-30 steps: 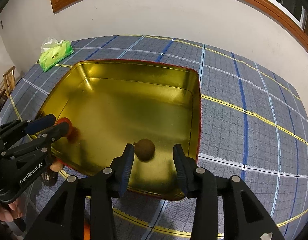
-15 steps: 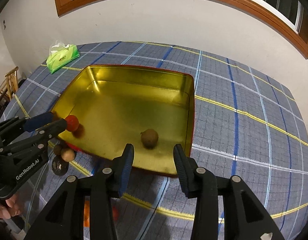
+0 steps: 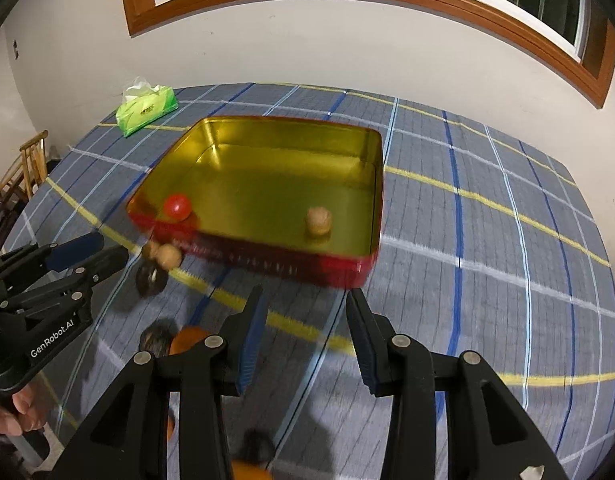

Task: Organize fruits
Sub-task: 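Withdraw both open tools from the tin back toward the remaining fruits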

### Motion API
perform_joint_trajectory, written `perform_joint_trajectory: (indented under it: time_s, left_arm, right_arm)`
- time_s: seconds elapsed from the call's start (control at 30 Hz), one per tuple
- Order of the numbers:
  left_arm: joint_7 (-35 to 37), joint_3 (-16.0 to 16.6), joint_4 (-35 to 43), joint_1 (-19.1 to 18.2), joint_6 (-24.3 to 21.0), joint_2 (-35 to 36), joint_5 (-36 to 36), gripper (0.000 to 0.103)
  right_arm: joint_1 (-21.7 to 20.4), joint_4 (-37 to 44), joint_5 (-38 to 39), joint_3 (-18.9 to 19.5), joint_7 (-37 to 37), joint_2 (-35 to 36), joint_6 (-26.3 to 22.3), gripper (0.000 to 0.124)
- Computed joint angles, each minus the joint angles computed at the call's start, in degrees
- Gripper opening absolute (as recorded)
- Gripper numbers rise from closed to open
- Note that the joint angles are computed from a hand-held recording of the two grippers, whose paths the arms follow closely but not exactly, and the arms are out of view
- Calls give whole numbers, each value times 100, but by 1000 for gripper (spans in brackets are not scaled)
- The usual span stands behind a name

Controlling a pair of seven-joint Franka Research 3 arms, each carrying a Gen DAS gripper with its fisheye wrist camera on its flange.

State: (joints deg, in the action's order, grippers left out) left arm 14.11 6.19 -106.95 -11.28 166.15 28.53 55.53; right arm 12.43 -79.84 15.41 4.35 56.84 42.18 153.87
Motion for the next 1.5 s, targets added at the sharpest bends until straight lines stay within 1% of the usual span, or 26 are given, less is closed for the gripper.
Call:
perform_joint_trajectory:
  time_s: [0.1, 0.23, 0.33, 0.47, 0.63, 0.8, 0.97, 1.1, 1.37, 1.5]
  left_arm:
    - [-320, 104, -336, -156, 40, -194, 278, 34]
    - [-955, 123, -860, -255, 97, -506, 796, 34]
    - [-1407, 21, -1266, -226, 67, -765, 1202, 34]
    - [-1754, -219, -1649, -90, -6, -997, 1564, 34]
    - [-2067, -538, -1950, 82, -42, -1150, 1856, 34]
    - [-2305, -715, -2036, 128, -183, -1265, 2114, 34]
    - [-1993, -856, -1994, 222, -233, -1206, 1875, 34]
    - [-1881, -854, -1908, 191, -257, -1150, 1808, 34]
    - [-1550, -803, -1791, 143, -116, -1001, 1497, 34]
    - [-1431, -760, -1765, 107, -50, -959, 1368, 34]
  right_arm:
    - [-95, -639, 110, 68, -129, -350, 198, 39]
    - [-216, -1491, 277, 137, -355, -828, 452, 39]
    - [-365, -2142, 505, 247, -611, -1199, 610, 39]
    - [-511, -2912, 817, 347, -952, -1632, 801, 39]
    - [-577, -3397, 1150, 410, -1267, -1869, 933, 39]
    - [-551, -3555, 1339, 416, -1418, -1900, 979, 39]
    - [-487, -3529, 1396, 376, -1418, -1844, 980, 39]
    - [-458, -3450, 1376, 341, -1367, -1778, 947, 39]
    - [-412, -3339, 1266, 296, -1231, -1674, 871, 39]
    - [-355, -3309, 1164, 273, -1168, -1633, 908, 40]
